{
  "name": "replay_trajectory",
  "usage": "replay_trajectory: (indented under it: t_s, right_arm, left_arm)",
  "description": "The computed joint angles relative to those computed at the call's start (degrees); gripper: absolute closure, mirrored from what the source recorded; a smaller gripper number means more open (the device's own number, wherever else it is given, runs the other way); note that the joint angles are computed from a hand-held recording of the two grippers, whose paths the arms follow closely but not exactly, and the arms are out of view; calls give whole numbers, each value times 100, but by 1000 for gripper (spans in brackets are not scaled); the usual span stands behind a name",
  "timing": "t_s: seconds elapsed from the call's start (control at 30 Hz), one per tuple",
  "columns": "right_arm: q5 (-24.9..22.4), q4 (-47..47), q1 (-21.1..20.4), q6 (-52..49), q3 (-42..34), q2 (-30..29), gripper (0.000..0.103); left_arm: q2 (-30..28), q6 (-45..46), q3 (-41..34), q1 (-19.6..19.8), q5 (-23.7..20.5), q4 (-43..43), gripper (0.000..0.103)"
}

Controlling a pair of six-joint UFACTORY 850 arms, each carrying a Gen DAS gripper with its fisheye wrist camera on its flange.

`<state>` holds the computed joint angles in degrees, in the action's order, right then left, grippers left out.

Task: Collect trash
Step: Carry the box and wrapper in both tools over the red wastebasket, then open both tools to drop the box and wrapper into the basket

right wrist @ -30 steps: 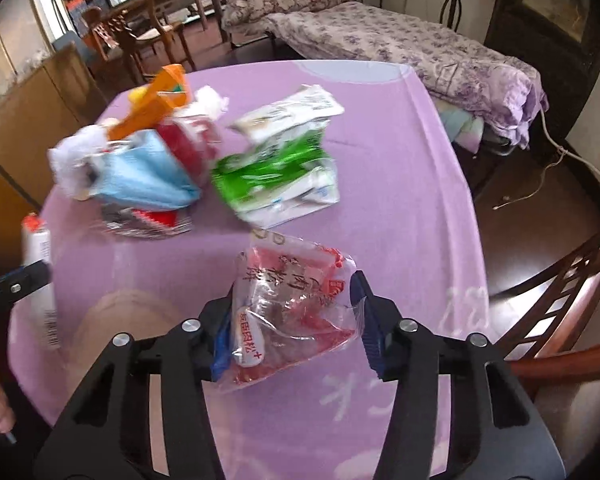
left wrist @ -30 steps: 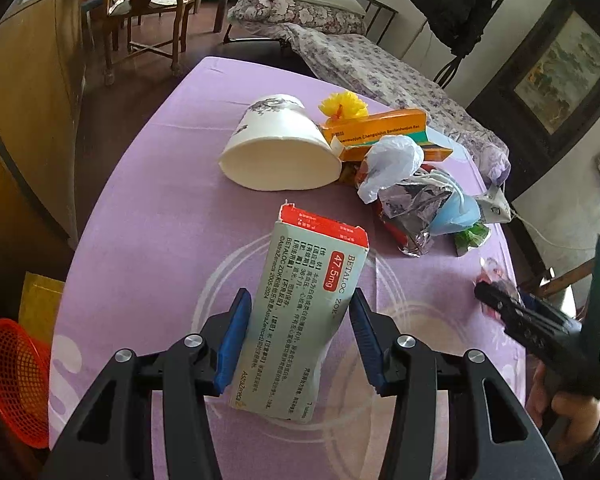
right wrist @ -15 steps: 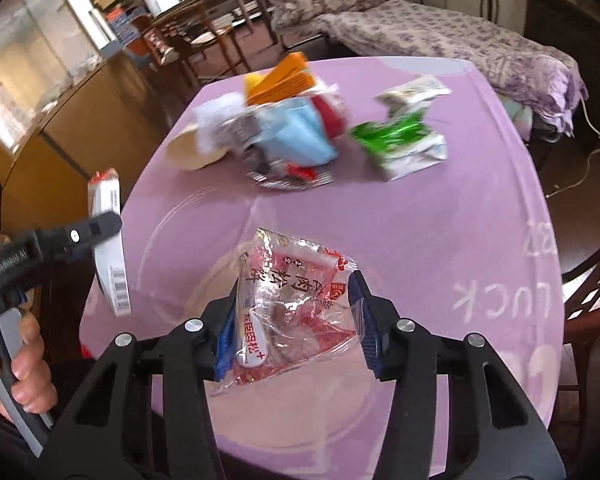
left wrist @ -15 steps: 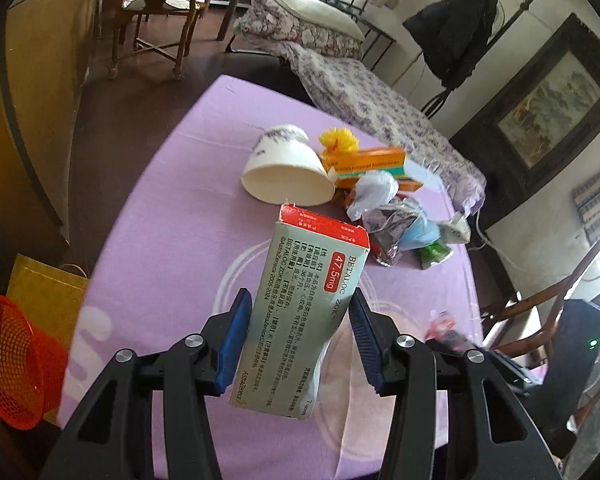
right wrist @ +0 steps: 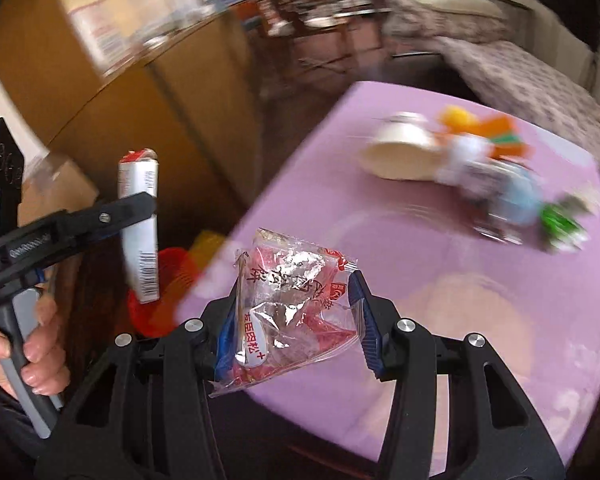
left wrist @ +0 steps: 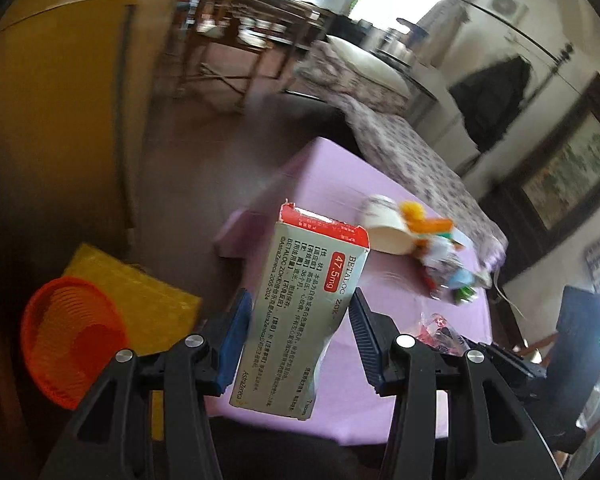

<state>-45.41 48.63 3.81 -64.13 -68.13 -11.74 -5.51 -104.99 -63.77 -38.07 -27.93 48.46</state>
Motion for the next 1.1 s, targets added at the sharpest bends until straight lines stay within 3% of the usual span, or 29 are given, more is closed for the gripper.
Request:
replay_trajectory:
  t_s: [0.2,0.33,0.47,0.5,0.7,0.87,0.93,1.0,1.1]
  right_arm:
    - [-341,-483,1031,565,-282,-234,53]
    - [-294,-951,1663,920,-478,-452,53]
    - [-60,-2007,2419,1591,-681,-745,51]
    - [-192,-2317,2563,1869,-854,-926,51]
    - [-872,-2803,3021,2597,-1582,-1766,51]
    - [-948,-2749,3187,2901,-1768,-2139,51]
    - [-877,-2761,3249,2941,-1753,-2188,44]
    - [-892,-2685,3270,2909,-1798,-2252,29]
    - [-881,-2410,3234,2735,-1843,-2328,23]
  left_arm:
    - [924,-634,1100,140,-641,51,54]
    - [1465,-734,1891,443,-723,-351,54]
    - [1848,-829,2561,833,-771,-722,54]
    - [1917,-846,2665,908,-729,-761,54]
    - [2186,-535,3190,1609,-174,-1205,54]
    - [2139,-381,3346,1965,237,-1411,54]
    - [1926,-271,3283,2005,382,-1502,53]
    - [1819,66,3280,2110,501,-1788,53]
    - [1744,92,3270,2132,547,-1883,50]
